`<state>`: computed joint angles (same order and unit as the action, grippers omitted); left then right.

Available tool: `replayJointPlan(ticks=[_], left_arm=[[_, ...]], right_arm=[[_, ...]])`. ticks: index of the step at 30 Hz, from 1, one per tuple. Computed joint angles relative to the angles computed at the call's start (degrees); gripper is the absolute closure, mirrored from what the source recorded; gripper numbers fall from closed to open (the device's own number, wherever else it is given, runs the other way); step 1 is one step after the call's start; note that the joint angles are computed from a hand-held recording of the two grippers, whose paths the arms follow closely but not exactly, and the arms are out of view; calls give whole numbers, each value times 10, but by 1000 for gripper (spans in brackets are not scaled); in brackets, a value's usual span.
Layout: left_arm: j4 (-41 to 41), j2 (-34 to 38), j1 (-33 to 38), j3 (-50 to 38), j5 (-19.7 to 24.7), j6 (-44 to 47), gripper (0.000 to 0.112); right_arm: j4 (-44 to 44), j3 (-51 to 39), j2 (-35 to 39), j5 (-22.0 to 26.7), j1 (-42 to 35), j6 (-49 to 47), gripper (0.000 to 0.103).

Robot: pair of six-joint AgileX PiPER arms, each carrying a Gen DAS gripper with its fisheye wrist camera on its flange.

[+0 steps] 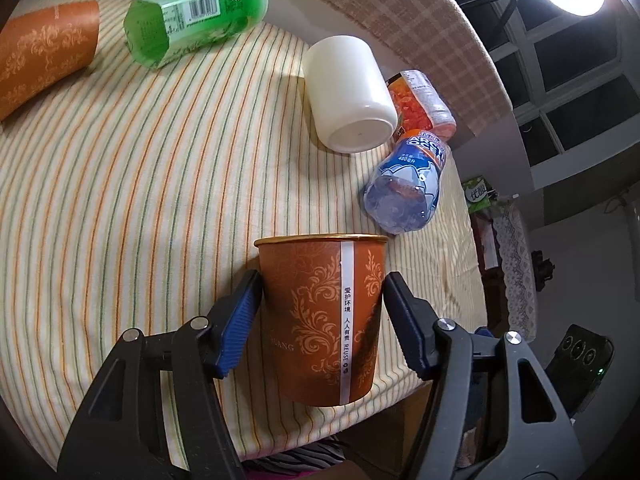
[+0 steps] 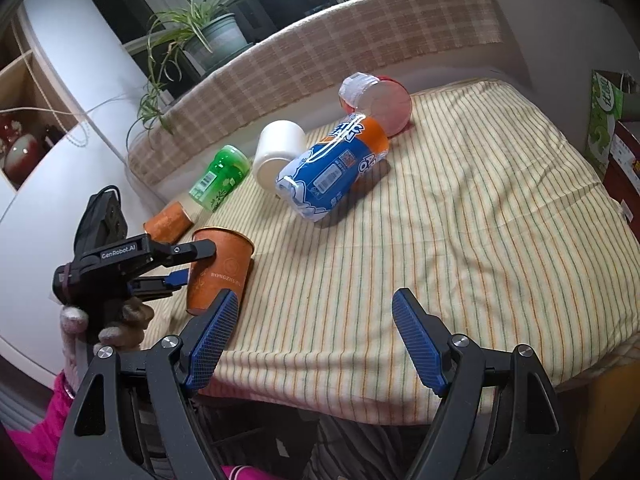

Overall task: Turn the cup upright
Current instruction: 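Grasp the patterned orange paper cup with the left gripper and lift it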

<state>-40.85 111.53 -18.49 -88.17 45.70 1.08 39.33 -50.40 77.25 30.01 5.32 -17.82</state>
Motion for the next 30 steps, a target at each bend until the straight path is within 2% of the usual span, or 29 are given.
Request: replayJointPlan(ticks=[5,15,26,30], left_arm=[[74,-32,-30,19,-46,-35,48],[305,-102,-102,79,-145,-185,48],[413,-94,-126,71,-177,-261,48],[483,-75,-135,53,-191,-317,49]], right_arm=[[-17,2,-5,-10,8,15,24],[-44,12,-10,-47,31,47,24],[-97,18,-18,-64,41,95,24],[-96,22,-20,-64,37,95,24]])
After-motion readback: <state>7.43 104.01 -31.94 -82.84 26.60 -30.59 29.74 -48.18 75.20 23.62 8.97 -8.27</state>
